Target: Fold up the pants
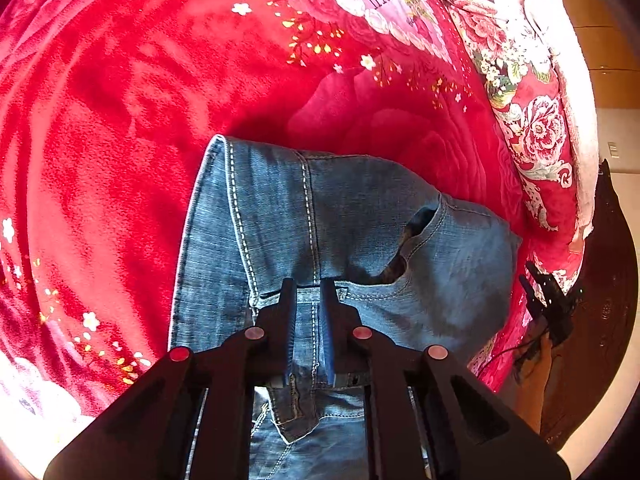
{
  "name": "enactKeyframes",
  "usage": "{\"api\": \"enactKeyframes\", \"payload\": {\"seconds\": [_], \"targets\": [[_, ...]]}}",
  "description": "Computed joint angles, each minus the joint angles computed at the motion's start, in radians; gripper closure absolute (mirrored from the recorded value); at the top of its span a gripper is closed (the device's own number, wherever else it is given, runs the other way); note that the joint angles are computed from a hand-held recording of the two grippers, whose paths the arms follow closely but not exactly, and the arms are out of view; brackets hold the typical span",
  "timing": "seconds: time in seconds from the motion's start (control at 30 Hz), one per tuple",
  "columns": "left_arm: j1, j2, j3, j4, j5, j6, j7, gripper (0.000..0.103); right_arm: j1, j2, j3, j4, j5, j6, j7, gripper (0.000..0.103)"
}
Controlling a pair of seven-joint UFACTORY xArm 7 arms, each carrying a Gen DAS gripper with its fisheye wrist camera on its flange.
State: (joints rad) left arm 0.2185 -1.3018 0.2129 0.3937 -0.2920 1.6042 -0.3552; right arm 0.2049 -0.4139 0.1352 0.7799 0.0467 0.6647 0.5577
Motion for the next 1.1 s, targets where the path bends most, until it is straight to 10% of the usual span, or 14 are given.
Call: {"api": "enactKeyframes", "payload": {"seconds": [0.2,0.27,0.3,0.4,0.6,0.7,0.77,0.87,1.1], "targets": [[-0.031,0.070,-0.017,-0.007,-0.018,-0.062,0.014,0.088,0.000,0.202,0.019,0.133,-0.073,-0.001,-0.012,0.039],[-0.040,0.085,-0.031,-0.008,-0.013,-0.079,0.022,0.087,0.004,0.237,0.039,0.169,-0.163,0.036,-0.018,0.057],[-0.042,0.088,-0.039,-0.008,-0.007,-0.087,0.023,0.087,0.005,0.243,0.048,0.180,-0.218,0.049,-0.008,0.092],[-0.046,0.113,-0.070,-0.012,0.011,-0.119,0.011,0.088,0.007,0.217,0.027,0.157,-0.211,0.011,0.005,0.091],[-0.032,0.128,-0.045,0.038,0.044,-0.083,-0.033,0.094,0.004,0.217,0.008,0.154,-0.174,0.020,0.070,0.083],[0.000,0.080,0.025,0.090,0.055,-0.051,-0.007,0.094,0.015,0.150,-0.027,0.088,-0.049,-0.076,-0.001,0.057],[0.015,0.090,0.063,0.120,0.066,-0.057,0.017,0.087,0.010,0.123,-0.038,0.071,-0.019,-0.078,-0.032,0.039],[0.038,0.151,0.106,0.125,0.034,-0.073,0.020,0.044,-0.012,0.113,-0.032,0.074,-0.026,-0.044,-0.028,0.039],[0.065,0.244,0.067,0.078,-0.005,-0.125,0.013,0.044,-0.019,0.140,-0.028,0.083,-0.002,-0.031,-0.041,0.039]]}}
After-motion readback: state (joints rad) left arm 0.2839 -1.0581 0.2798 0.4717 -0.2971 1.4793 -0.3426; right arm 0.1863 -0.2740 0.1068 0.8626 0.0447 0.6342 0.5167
